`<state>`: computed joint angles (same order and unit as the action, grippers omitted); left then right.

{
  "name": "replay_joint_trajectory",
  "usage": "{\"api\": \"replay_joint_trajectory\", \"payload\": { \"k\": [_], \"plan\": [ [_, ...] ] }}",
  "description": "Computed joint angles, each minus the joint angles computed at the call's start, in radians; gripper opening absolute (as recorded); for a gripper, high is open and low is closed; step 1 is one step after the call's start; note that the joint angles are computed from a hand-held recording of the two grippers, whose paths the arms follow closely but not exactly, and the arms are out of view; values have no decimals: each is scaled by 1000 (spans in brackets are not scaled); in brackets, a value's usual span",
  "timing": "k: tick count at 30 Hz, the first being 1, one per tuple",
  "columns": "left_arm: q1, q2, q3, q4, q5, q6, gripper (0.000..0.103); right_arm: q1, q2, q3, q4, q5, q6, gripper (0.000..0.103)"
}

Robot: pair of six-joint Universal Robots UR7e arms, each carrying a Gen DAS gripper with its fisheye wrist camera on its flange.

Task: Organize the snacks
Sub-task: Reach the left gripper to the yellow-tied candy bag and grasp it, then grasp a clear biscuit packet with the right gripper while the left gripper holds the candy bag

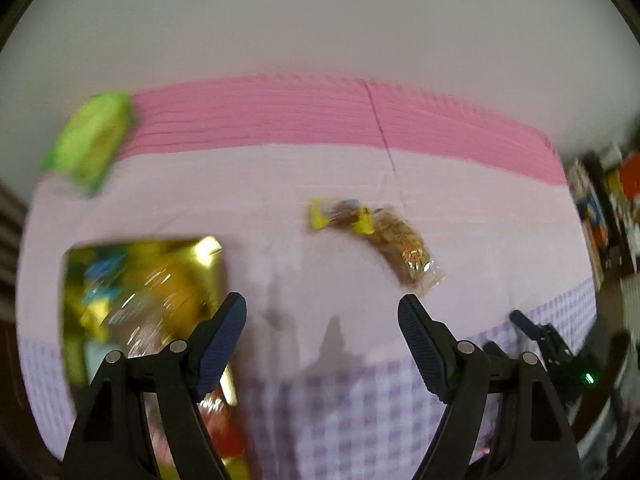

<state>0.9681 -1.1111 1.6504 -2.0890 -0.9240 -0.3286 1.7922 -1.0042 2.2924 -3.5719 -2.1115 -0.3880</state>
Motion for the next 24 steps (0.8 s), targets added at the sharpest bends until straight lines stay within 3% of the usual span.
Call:
{"api": "replay_joint_trajectory", "payload": {
  "k": [2, 7, 14, 16, 19, 24],
  "plan": [
    [25, 84, -83, 26, 18, 4, 78, -4, -7, 12, -12, 28, -11, 76],
    [94, 211, -235, 51, -66, -31, 78, 7, 3, 4, 18, 43, -40, 77],
    [119, 296, -307, 71, -45, -111, 75, -6, -10, 15, 21, 99, -41, 77],
    [125, 309, -310, 60, -47, -128, 71, -9, -13, 17, 22, 107, -40, 77],
    [109, 297, -263, -11, 0, -102, 44, -8, -16, 20, 22, 111, -38, 79],
    [112, 262, -209, -67, -30, -83, 36, -12, -23, 21, 28, 115, -39, 80]
  ]
}}
